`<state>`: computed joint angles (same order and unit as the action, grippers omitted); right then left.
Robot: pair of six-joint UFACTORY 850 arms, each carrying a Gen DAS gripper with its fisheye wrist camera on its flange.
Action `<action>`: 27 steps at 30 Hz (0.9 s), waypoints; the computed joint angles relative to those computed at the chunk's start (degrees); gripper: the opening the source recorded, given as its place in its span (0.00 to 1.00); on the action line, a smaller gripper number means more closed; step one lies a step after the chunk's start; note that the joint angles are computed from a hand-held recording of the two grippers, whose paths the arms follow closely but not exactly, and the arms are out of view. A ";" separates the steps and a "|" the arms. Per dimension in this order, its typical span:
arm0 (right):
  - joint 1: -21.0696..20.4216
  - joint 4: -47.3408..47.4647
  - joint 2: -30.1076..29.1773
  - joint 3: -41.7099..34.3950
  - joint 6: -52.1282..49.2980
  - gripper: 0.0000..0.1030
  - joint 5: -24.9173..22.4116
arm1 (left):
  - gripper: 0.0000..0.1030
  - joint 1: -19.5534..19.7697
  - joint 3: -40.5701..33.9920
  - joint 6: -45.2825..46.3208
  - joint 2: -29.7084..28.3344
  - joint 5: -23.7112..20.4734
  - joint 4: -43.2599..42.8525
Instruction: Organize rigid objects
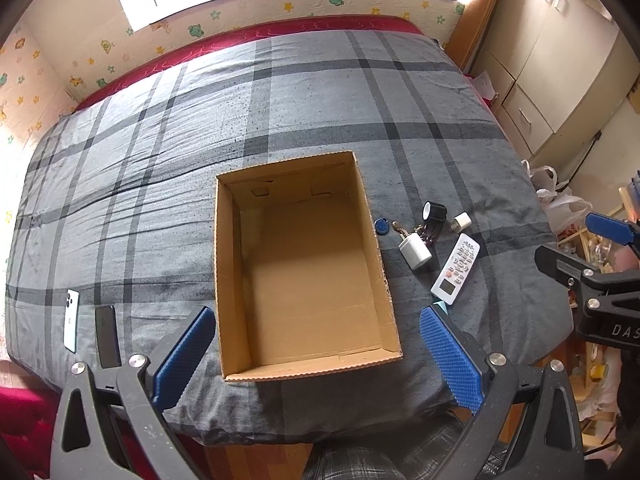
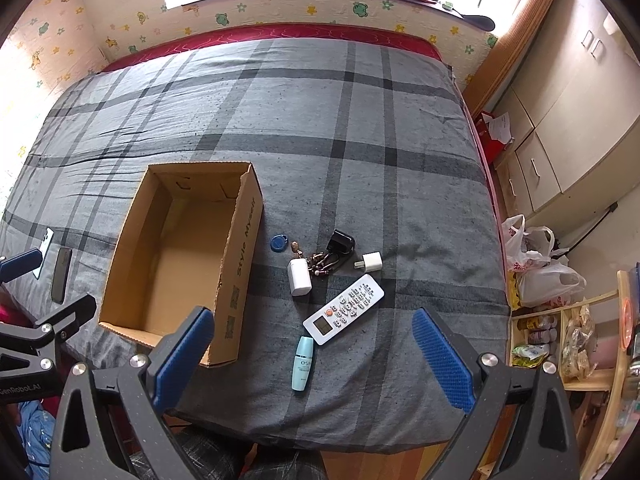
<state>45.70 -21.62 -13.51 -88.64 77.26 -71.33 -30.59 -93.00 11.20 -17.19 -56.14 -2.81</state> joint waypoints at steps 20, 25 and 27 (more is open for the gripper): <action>1.01 -1.65 0.20 1.82 4.86 0.98 -0.81 | 1.00 2.21 -0.19 5.86 -2.35 2.81 -2.94; 0.98 -1.57 0.25 3.50 7.67 0.98 0.44 | 1.00 4.40 -0.68 7.73 -5.00 2.33 -4.70; 0.94 -1.60 0.28 4.46 8.85 0.98 1.20 | 1.00 5.20 -0.83 7.99 -6.31 2.47 -4.46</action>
